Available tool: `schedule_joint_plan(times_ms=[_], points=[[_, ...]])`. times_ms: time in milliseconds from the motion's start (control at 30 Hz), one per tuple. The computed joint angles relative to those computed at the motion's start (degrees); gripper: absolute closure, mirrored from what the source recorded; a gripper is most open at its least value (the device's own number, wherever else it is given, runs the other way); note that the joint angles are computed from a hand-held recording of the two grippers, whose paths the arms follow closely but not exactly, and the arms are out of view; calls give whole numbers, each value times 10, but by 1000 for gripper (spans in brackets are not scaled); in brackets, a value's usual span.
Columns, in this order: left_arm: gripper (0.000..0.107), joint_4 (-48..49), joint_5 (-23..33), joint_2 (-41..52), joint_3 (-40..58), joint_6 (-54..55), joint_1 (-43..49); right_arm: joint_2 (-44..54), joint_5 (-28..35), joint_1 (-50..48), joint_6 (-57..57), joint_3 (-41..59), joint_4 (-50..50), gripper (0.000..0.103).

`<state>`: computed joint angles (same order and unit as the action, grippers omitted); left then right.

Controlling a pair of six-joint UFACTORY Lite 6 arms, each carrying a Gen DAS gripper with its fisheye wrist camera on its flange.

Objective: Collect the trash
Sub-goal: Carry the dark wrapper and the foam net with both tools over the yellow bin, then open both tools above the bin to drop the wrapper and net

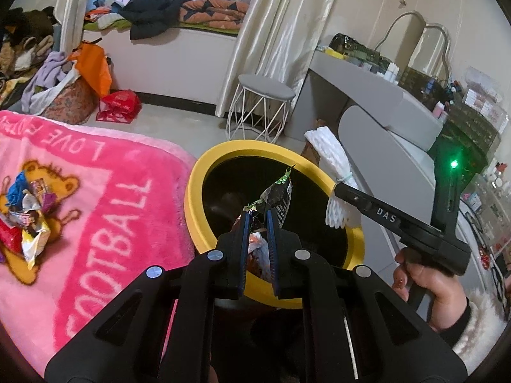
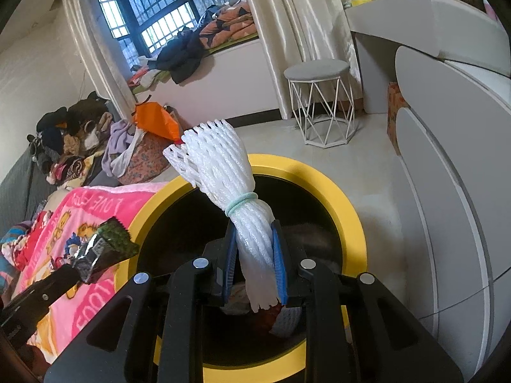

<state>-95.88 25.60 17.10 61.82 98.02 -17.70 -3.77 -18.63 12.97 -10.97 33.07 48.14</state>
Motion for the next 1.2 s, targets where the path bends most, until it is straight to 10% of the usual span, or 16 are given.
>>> schedule_joint_plan(times_ms=[600,733,867,1200], points=[[96,58,-57,126,145,-90,-43,38,15,-20,90,10,-86,75],[48,18,-53,121,139,-74,-28,29,10,-31,130,-4,-104,54],[22,-37,-38,94,101,-31,-8,24,5,-35,142,-10,-106,48],[15,-96,-42,16,10,36,32,7,-42,22,24,-9,14,39]])
